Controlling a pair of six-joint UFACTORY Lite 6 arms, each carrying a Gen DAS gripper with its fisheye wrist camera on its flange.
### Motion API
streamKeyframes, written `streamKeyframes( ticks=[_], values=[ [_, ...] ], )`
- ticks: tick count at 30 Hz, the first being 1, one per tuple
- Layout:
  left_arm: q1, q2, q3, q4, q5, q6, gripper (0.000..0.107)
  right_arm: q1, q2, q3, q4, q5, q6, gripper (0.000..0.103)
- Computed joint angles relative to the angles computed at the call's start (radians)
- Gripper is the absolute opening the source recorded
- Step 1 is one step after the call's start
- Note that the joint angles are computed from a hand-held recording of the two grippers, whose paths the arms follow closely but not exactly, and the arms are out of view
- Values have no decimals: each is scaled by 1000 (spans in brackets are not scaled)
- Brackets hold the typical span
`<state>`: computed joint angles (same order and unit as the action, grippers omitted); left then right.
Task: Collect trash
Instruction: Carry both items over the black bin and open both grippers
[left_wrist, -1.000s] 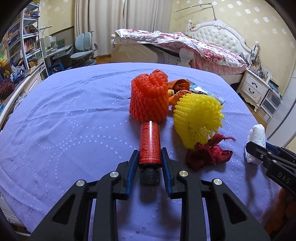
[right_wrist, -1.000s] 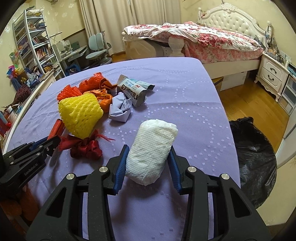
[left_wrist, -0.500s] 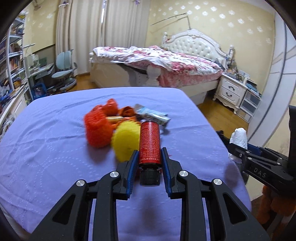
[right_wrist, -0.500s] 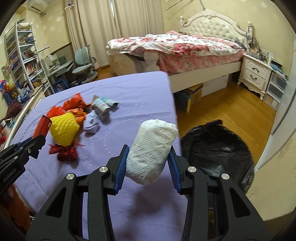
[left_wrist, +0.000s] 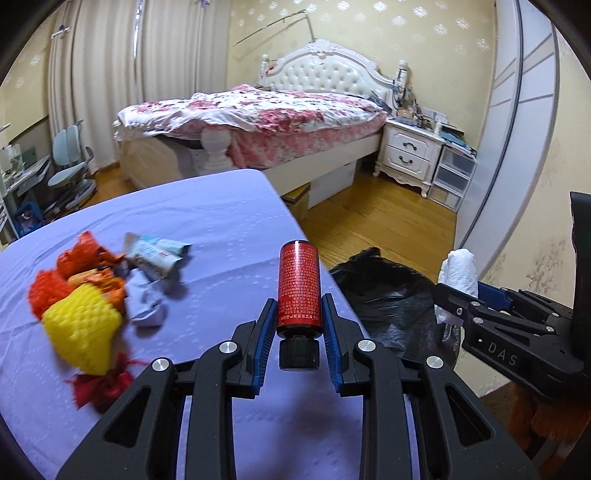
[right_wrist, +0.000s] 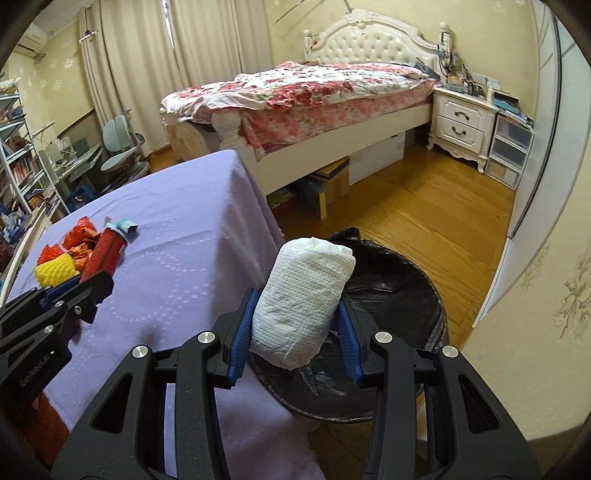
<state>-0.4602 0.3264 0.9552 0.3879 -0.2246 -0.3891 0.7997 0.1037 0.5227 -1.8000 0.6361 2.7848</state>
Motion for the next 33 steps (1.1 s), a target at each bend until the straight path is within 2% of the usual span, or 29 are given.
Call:
streamKeyframes(
  ticks=[6,13,15,16,17,19,24,29,33],
  values=[
    [-70,141,145,-131,42,123,27,-94,-6,-50,-132,-26,89,41],
    [-138,245,270,-480,77,466,27,-192,10,-67,-269,-43,171,43],
    [-147,269,298,-515,90,504,27,-224,13,-78,-328,-53,220,48],
    [-150,284,317,-528,100,521,29,-235,11,-81,-343,-53,232,59],
    [-154,293,327,-557,107,551,32,-244,10,-88,-357,-45,249,63],
    [-163,302,332,-687,102,679,56,-262,9,-95,-371,-43,261,63],
    [-175,282,301,-760,65,749,73,-292,1,-114,-384,-43,286,63],
    [-178,259,270,-862,42,848,76,-287,-7,-121,-380,-44,299,64],
    [-159,232,240,-853,41,837,76,-258,-12,-132,-364,-33,309,64]
  ],
)
